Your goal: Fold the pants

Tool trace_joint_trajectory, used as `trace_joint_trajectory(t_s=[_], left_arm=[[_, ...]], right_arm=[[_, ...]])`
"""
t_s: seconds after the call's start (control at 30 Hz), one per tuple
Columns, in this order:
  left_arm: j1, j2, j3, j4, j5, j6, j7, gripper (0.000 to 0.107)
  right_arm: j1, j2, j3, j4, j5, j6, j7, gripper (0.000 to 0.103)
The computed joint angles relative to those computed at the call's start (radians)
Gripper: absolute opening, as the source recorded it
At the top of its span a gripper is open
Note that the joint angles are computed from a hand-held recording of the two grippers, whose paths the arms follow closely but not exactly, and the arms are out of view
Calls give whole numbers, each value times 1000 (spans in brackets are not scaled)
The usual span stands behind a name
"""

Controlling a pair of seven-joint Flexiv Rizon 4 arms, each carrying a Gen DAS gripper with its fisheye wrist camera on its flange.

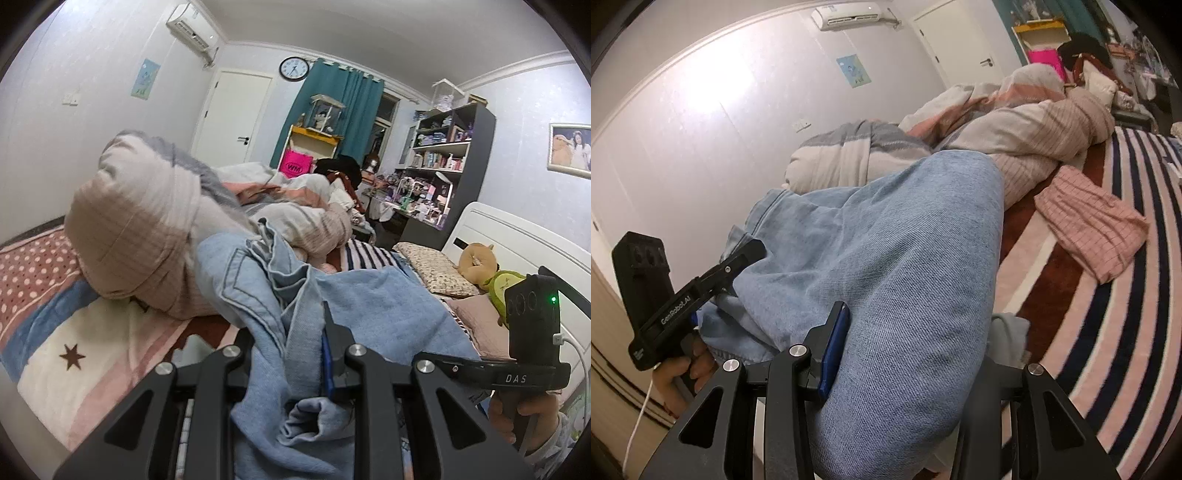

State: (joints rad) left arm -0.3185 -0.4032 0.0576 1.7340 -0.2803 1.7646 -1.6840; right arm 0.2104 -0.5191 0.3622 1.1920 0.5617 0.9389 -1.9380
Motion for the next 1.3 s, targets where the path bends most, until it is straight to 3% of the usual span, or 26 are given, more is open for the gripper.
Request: trace_joint_trajectory(t_s=[0.43, 0.6, 0.77, 1.03, 1.3], left_arm=[[75, -55, -47, 25, 8, -80, -40, 20], [79, -84, -47, -14, 16, -89, -48, 21], [44, -103, 5, -54, 33, -114, -65, 21], [38, -95, 14, -51, 53, -124, -86, 24], [-65, -87, 150, -70, 113, -172, -170, 31]], right_arm=[[13, -106, -8, -57, -39, -148, 53, 35], [7, -120, -11, -65, -33, -148, 57, 35], [14, -121, -16, -66, -44, -133, 63, 34], [12, -122, -15, -64, -64, -142, 59, 36], [11, -106, -21, -42, -75, -141, 52, 41]])
